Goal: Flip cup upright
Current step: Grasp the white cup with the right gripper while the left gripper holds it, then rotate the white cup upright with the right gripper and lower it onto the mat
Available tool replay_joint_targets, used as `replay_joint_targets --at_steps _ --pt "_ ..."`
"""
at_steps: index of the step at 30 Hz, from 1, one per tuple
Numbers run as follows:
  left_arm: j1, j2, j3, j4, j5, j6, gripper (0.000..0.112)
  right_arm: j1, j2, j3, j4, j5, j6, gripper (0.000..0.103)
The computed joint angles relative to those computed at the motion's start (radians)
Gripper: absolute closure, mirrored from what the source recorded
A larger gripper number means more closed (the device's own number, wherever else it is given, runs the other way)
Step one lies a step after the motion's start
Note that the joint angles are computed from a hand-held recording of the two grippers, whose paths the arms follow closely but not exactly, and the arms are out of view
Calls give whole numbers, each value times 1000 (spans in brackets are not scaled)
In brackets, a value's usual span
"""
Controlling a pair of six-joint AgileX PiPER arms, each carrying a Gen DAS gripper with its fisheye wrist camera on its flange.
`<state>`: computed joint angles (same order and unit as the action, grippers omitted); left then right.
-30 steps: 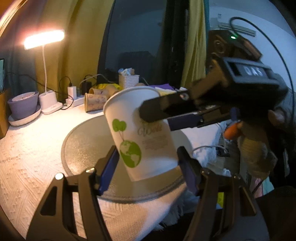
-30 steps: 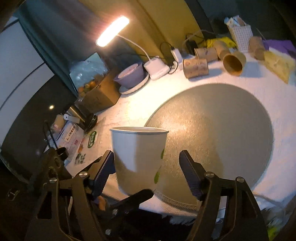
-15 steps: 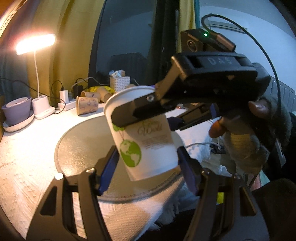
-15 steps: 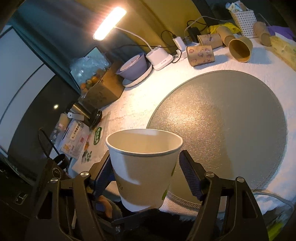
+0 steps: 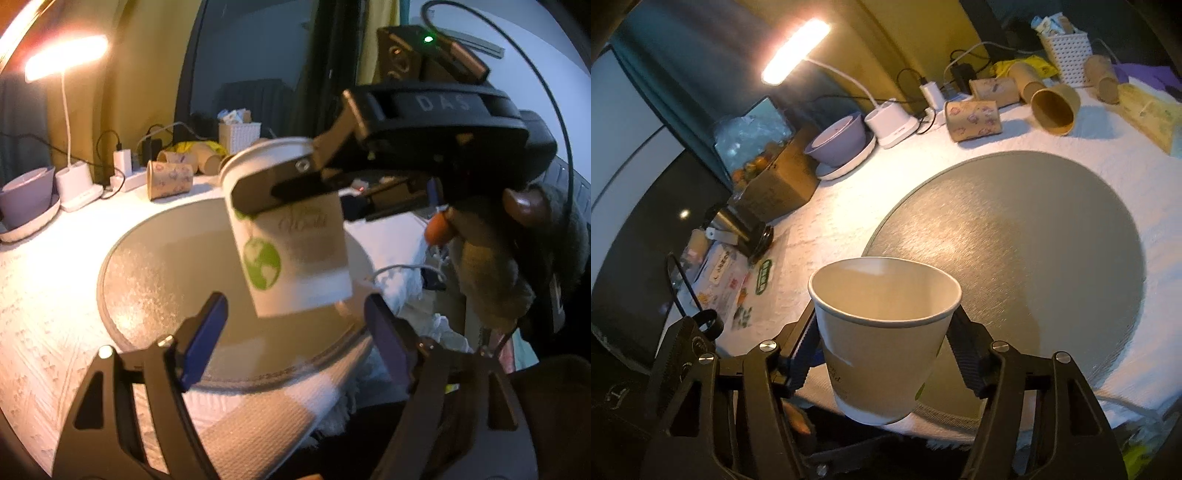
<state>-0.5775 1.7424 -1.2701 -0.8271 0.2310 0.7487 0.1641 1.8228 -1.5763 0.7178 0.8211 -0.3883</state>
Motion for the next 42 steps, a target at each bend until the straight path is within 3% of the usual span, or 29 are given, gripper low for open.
replay_joint_targets --at_steps 2,9,16,31,42 --pt "10 15 -22 103 26 -121 35 3 2 1 -16 -28 -5 35" --pt "69 64 -107 245 107 -329 35 34 42 -44 -222 -141 108 35" --pt "150 136 -237 257 221 -438 35 56 120 -156 -380 -165 194 35" --pt "224 318 -568 434 395 -717 35 46 323 -479 -444 -98 213 35" --pt "226 389 -663 507 469 -812 35 59 315 -412 -475 -170 204 35"
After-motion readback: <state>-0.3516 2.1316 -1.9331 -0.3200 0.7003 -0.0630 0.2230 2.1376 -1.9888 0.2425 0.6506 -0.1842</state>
